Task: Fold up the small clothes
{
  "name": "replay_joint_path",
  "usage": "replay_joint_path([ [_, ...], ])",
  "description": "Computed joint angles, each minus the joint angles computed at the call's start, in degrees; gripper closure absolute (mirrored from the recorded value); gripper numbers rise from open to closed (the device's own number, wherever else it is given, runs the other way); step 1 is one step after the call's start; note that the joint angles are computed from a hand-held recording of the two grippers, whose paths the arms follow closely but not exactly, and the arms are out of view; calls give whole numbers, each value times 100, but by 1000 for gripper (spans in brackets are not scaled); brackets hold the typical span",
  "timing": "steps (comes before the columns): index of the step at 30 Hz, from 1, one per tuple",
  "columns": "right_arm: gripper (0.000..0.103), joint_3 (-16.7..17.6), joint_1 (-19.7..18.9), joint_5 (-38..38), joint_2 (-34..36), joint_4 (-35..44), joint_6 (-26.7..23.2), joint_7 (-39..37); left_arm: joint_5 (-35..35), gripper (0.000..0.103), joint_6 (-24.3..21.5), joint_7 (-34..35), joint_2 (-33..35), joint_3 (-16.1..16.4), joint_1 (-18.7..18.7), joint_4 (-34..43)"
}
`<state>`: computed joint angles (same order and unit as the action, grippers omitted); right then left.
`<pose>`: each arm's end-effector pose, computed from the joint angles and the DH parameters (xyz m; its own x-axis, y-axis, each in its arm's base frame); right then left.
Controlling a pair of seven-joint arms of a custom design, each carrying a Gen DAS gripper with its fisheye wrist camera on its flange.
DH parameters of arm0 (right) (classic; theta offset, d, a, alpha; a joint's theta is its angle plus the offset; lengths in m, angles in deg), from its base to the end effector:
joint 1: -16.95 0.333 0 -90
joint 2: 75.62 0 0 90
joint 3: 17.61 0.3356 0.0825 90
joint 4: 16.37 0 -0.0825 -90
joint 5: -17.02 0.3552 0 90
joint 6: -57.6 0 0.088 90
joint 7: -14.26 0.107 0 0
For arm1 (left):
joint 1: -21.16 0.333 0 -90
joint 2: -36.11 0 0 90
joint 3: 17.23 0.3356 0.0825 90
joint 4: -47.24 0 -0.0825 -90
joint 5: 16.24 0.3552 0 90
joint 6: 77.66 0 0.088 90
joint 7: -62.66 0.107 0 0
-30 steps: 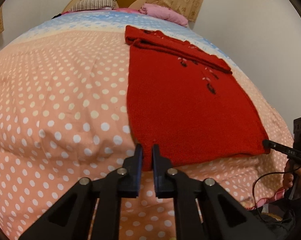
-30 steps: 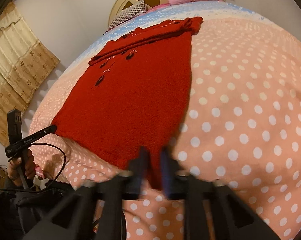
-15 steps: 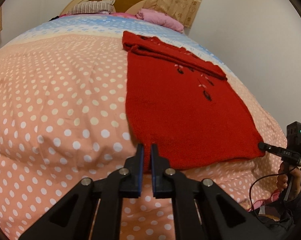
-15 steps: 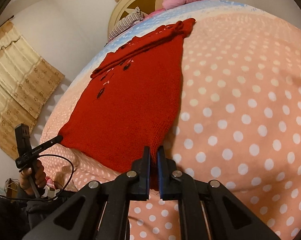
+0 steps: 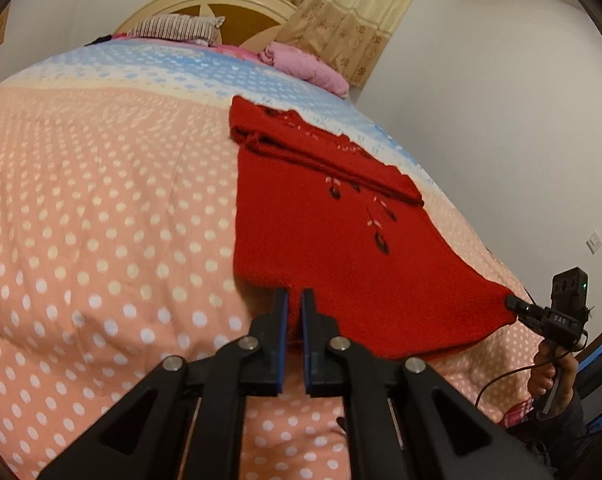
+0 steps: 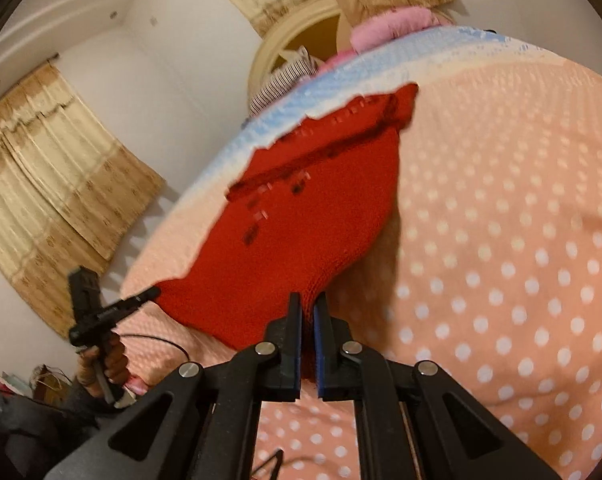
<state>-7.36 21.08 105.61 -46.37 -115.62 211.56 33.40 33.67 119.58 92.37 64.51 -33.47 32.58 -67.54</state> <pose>0.6613 0.1195 0.3474 0.3169 -0.7580 -0.5700 -0.7566 0.1604 -0.6339 0.6110 -0.1174 0.3598 -0.0818 -0.9026 0.4226 -0.6901 -0.2547 -0.6774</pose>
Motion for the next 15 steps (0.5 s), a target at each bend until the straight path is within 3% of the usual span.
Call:
replay_joint_path([
  [8, 99, 43, 42, 18, 29, 392, 129, -30, 387, 97, -174, -168, 403, -1020, 927, 516],
  [11, 99, 72, 38, 20, 56, 611, 143, -18, 355, 97, -231, -123, 470, -1146, 1038, 684],
  [15, 99, 117, 20, -13, 158, 991, 138, 51, 307, 97, -386, -9, 760, -1742, 1509, 973],
])
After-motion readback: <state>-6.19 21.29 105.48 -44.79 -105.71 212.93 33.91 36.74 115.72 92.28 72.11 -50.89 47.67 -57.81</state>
